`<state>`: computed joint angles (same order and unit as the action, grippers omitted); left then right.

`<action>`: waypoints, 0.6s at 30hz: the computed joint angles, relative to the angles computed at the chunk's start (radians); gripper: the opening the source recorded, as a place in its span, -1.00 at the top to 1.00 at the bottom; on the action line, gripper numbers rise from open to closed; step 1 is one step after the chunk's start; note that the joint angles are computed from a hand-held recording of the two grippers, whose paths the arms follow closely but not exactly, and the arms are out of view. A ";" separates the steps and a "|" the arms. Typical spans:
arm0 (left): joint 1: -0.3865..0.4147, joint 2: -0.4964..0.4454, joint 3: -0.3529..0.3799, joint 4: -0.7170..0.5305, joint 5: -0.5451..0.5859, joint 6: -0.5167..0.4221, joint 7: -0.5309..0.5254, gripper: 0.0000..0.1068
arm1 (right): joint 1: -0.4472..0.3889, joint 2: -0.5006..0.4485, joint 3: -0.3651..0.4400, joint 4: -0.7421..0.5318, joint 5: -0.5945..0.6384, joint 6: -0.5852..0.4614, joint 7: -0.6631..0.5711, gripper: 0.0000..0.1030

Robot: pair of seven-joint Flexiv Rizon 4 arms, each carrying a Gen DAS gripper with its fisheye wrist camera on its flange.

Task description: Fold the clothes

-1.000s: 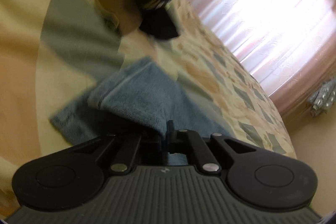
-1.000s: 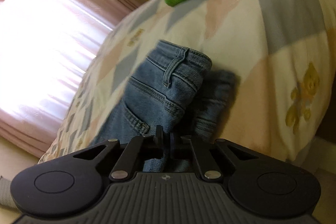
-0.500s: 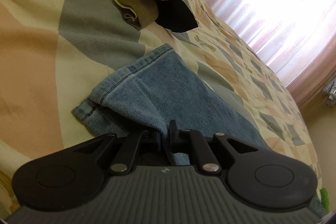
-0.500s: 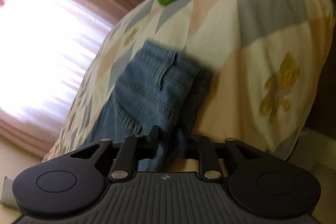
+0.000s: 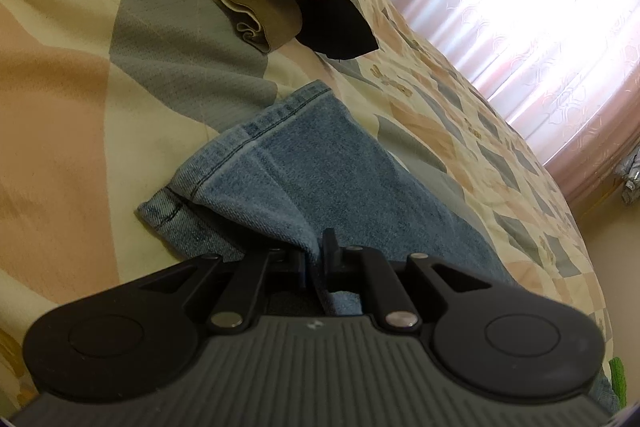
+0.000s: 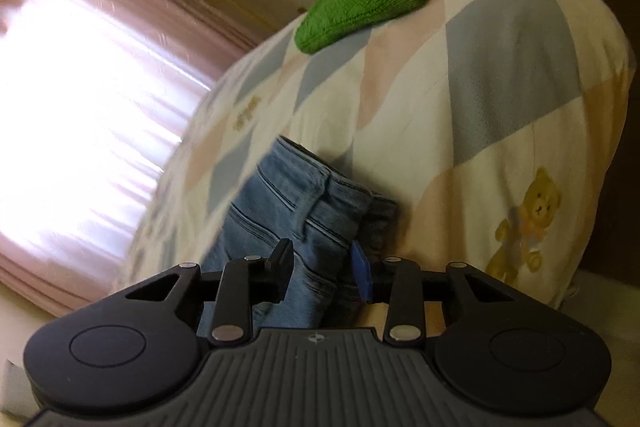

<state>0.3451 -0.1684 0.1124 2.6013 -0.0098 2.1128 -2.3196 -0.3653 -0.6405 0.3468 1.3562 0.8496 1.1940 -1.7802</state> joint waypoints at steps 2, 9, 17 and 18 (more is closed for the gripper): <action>0.013 -0.003 -0.005 -0.001 0.017 0.008 -0.017 0.89 | -0.005 -0.012 0.000 -0.015 0.002 -0.031 0.012 0.28; 0.103 -0.027 -0.028 0.000 0.153 0.076 -0.145 0.87 | -0.015 -0.009 0.051 -0.002 0.039 0.071 -0.137 0.81; 0.027 -0.057 0.009 0.022 0.055 0.160 -0.116 0.86 | 0.114 -0.035 -0.081 0.035 -0.148 0.122 0.066 0.80; -0.017 -0.050 0.024 0.033 -0.003 0.173 -0.066 0.88 | 0.099 -0.042 -0.061 0.031 -0.144 0.129 0.077 0.80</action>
<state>0.3279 -0.2188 0.1366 2.6343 -0.0125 2.2859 -2.3859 -0.2661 -0.6829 0.2857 1.3870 0.7059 1.3233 -1.7034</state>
